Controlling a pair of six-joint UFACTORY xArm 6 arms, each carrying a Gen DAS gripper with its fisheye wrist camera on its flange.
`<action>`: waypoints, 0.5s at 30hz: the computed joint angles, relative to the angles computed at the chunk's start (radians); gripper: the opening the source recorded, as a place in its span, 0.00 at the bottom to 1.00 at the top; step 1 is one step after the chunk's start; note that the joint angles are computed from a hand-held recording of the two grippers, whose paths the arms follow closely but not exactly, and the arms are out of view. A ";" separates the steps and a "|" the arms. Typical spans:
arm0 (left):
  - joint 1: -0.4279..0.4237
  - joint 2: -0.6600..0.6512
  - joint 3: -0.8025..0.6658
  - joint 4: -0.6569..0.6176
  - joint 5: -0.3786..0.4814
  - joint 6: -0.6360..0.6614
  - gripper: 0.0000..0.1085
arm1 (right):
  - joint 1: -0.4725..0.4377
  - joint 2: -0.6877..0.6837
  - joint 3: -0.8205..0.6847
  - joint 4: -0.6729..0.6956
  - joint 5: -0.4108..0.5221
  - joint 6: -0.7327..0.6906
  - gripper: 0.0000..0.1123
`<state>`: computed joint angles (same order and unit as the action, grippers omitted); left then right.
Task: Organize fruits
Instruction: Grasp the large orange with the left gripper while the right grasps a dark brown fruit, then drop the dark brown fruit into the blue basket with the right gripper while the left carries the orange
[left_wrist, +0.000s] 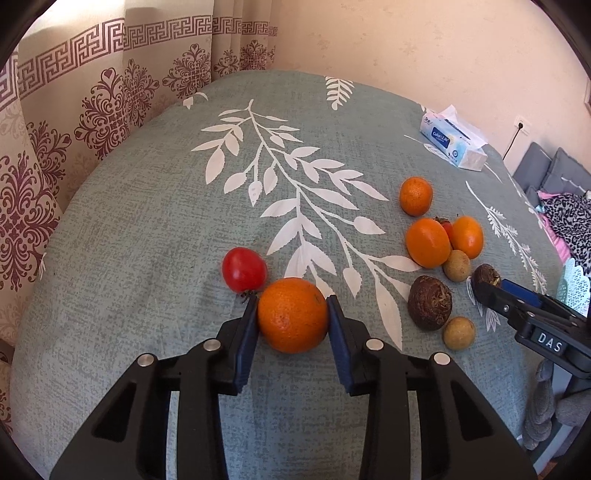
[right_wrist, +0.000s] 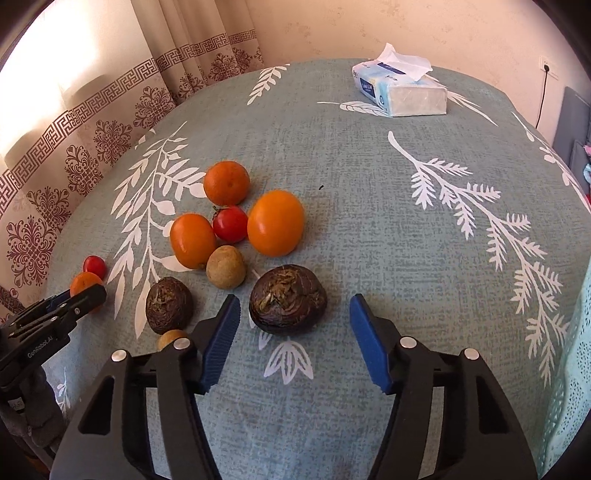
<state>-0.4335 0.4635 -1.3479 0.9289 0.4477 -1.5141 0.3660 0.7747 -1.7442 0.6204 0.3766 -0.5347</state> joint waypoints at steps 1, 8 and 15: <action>-0.001 0.000 -0.001 0.000 0.000 0.003 0.33 | 0.002 0.004 -0.003 0.006 -0.005 -0.013 0.51; -0.009 -0.003 -0.007 0.000 0.009 0.011 0.33 | -0.002 -0.027 0.034 0.108 0.002 -0.111 0.40; -0.036 -0.003 -0.029 0.007 0.029 0.019 0.33 | -0.005 -0.142 0.175 0.315 -0.052 -0.314 0.40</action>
